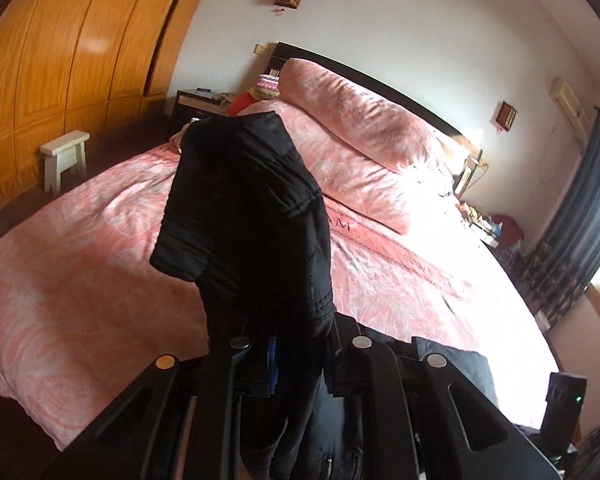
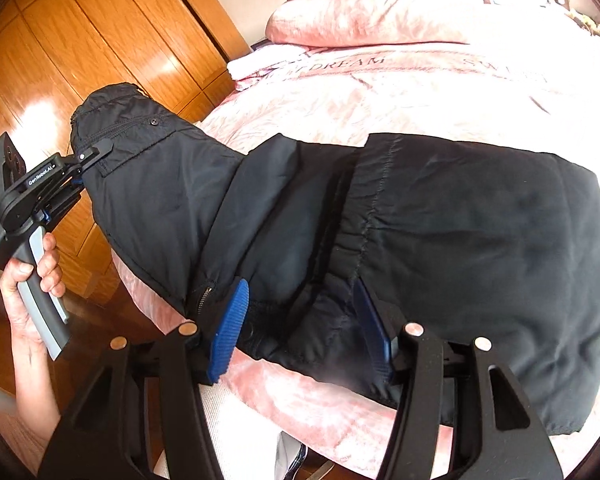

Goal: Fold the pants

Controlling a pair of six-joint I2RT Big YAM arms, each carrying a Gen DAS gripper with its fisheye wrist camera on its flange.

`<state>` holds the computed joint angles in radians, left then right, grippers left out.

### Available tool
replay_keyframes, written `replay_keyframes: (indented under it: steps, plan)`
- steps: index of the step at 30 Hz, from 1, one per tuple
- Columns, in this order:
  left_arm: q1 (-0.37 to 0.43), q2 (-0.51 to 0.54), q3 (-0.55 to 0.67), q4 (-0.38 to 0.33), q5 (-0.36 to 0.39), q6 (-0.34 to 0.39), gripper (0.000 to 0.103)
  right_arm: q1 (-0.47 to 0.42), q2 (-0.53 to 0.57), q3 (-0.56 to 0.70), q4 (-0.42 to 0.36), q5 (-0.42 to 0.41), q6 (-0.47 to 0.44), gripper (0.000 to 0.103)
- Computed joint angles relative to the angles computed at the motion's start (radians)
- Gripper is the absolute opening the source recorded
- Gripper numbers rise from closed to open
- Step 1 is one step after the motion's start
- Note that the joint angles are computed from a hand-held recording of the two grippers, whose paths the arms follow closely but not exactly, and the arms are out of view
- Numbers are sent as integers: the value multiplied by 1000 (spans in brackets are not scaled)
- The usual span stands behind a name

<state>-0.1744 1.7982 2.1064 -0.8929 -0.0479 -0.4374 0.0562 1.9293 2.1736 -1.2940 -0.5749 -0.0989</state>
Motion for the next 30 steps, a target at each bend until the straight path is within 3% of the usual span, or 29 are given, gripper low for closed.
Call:
replay_keyframes:
  steps: [8,13,22,26,30]
  plan:
    - [-56,56,97,-119,-45,160,19,-52,-21,-31,14,12,33,57]
    - [-65,69,117,-150,-49,174,20,-67,-30,-46,24,21,24,57]
    - [-98,100,160,-193,-37,210,21,-83,-8,-18,2,119,48,57]
    - [-97,101,152,-186,-20,200,22,-72,16,-14,-41,198,-34,60]
    - [-101,121,185,-207,-8,201,22,-45,3,-67,5,285,-99,64]
